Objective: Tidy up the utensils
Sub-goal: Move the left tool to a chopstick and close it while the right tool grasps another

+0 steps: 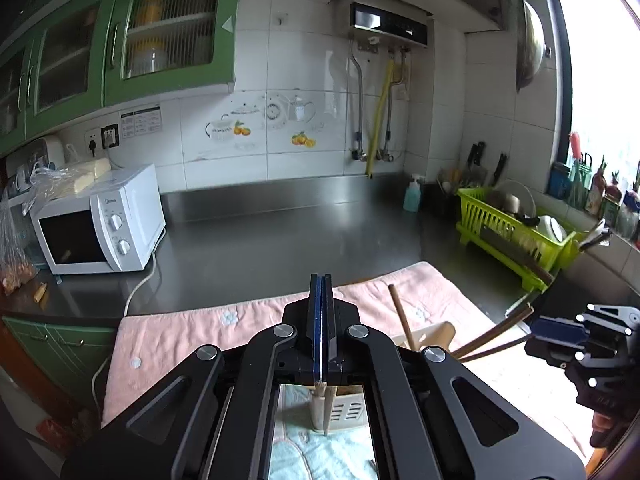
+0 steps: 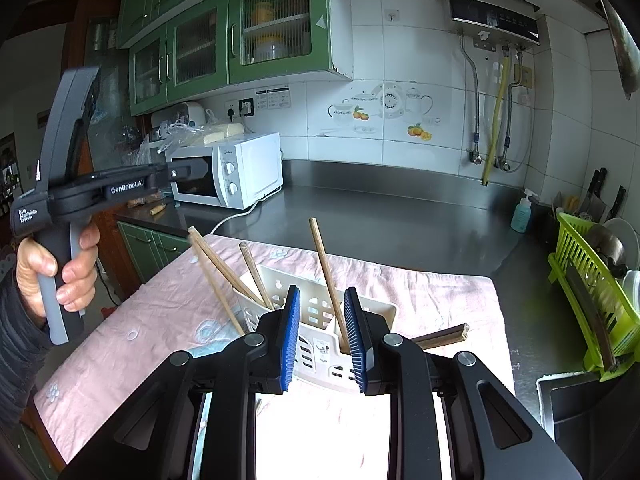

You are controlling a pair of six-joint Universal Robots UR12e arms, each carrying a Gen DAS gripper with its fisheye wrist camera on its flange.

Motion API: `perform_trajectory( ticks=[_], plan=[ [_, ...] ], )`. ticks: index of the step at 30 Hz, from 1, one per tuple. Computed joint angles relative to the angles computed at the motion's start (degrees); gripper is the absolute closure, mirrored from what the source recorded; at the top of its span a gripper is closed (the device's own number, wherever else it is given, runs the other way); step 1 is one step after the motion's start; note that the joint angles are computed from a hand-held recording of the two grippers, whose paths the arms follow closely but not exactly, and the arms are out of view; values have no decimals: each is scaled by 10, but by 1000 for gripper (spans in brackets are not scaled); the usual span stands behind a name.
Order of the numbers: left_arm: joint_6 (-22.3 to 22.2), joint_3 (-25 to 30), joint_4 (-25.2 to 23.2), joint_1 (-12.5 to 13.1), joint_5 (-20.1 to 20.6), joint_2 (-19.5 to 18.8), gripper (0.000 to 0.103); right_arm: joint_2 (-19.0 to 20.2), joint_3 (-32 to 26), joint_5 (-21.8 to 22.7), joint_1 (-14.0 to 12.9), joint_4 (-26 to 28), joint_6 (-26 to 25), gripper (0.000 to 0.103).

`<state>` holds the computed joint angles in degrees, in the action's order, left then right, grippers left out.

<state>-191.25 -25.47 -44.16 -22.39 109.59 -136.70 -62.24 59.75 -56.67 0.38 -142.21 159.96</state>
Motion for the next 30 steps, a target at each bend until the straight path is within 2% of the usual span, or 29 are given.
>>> perform_trajectory(
  ticks=[2,4,7,13,18,23,30],
  plan=[
    [8,-6,4,-1,-4,3,103,-2,3,6,-1,0,2,80],
    [6,-43,25,-1,-5,19,103,-4,8,12,-2,-3,0,78],
    [-22,-107,55,2,-12,48,103,-10,18,16,-3,-2,-7,75],
    [-36,-186,66,1,8,89,103,-21,40,14,0,7,-19,75],
    [-42,-268,66,-2,4,134,101,-45,83,15,3,30,-45,75],
    [-59,-346,73,-5,-9,173,84,-76,146,10,5,42,-68,75],
    [-74,-426,54,-24,6,202,74,-114,232,-19,9,51,-69,75]
  ],
)
